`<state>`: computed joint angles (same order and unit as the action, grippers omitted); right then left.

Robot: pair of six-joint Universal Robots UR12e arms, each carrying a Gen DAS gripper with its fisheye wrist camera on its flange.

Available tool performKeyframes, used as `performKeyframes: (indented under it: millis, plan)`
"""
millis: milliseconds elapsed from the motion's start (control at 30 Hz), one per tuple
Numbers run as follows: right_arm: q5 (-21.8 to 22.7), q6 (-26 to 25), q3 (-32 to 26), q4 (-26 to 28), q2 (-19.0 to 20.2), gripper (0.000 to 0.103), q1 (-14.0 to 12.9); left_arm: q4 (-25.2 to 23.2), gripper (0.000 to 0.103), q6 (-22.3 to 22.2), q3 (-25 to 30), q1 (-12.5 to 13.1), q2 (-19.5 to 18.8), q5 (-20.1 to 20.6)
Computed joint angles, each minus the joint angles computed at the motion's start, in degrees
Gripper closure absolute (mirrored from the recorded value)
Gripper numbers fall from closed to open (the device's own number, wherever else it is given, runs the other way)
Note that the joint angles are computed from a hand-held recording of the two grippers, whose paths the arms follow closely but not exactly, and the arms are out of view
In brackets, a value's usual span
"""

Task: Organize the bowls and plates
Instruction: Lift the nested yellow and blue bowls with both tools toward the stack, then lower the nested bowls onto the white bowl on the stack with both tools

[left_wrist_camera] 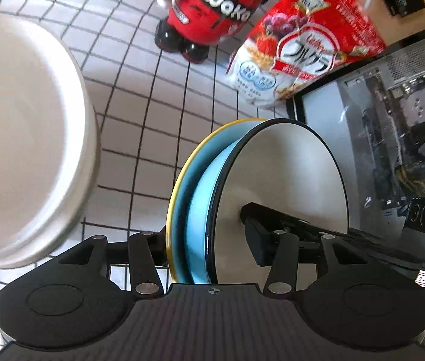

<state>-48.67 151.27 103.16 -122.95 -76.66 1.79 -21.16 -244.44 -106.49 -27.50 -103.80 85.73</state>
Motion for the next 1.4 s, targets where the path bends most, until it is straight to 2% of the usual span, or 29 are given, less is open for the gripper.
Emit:
performKeyframes:
  millis: [233, 433, 633, 767, 967, 1033, 1233, 1400]
  plan:
    - [1.7, -1.1, -1.6, 0.4, -0.7, 0.061, 2.4, -1.9, 0.051, -0.2, -1.7, 1.0, 4.1, 2.7]
    - [4.2, -2.5, -3.6, 0.4, -0.3, 0.061, 6.3, -4.5, 0.051, -0.8, -5.0, 2.5, 9.6, 7.2]
    - [6.6, -3.5, -6.1, 3.1, 1.8, 0.061, 10.2, -8.9, 0.051, -1.4, -7.8, 3.9, 14.1, 10.7]
    - [6.1, -2.8, -7.4, 6.4, 3.4, 0.061, 11.9, -9.8, 0.051, -1.1, -9.8, 5.4, 15.2, 9.2]
    - [2.3, -0.7, -8.2, 7.0, 5.1, 0.06, 13.4, -6.0, 0.05, -0.5, -13.0, 7.8, 14.8, 3.6]
    - [2.8, -0.5, -8.3, 6.7, 5.2, 0.06, 13.3, -5.7, 0.05, 1.2, -13.0, 7.9, 14.9, 3.7]
    - [0.3, -0.6, -9.6, 7.8, 5.5, 0.06, 13.9, -6.2, 0.05, 2.9, -13.0, 8.6, 14.8, 2.0]
    - [-0.2, -2.1, -9.8, 8.4, 5.4, 0.06, 14.0, -6.4, 0.054, 4.2, -13.5, 9.4, 15.2, 0.4]
